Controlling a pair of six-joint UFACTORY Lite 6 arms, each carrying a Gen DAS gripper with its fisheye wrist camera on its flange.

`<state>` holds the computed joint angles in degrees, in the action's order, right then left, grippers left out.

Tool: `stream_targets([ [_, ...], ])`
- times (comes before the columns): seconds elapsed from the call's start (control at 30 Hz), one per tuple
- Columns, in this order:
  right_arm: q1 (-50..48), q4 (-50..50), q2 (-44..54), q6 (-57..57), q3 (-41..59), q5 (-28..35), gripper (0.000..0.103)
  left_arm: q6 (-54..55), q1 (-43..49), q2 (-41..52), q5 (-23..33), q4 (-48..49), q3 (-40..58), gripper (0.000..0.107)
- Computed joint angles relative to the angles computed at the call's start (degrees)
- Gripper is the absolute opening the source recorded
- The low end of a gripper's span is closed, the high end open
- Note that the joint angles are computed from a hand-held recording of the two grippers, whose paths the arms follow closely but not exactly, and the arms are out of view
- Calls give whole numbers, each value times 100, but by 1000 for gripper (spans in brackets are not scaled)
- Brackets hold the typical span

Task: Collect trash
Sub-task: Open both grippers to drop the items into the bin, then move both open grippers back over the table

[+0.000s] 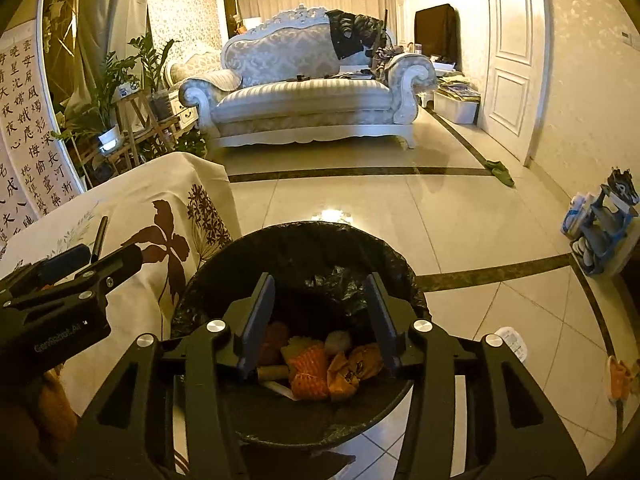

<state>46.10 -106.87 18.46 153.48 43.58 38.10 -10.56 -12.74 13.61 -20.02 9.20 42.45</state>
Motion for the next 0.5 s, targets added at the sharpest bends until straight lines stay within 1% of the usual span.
stream_targets([
  [0.13, 95, 146, -8, -120, 67, 24, 49, 5, 109, -152, 15, 50, -124, 78],
  [0.33, 290, 360, -15, -233, 204, 34, 52, -184, 374, -589, 49, 385, -456, 78],
  [0.5, 527, 504, 113, -353, 460, 45, 54, -572, 893, -1027, 74, 1041, -796, 78],
])
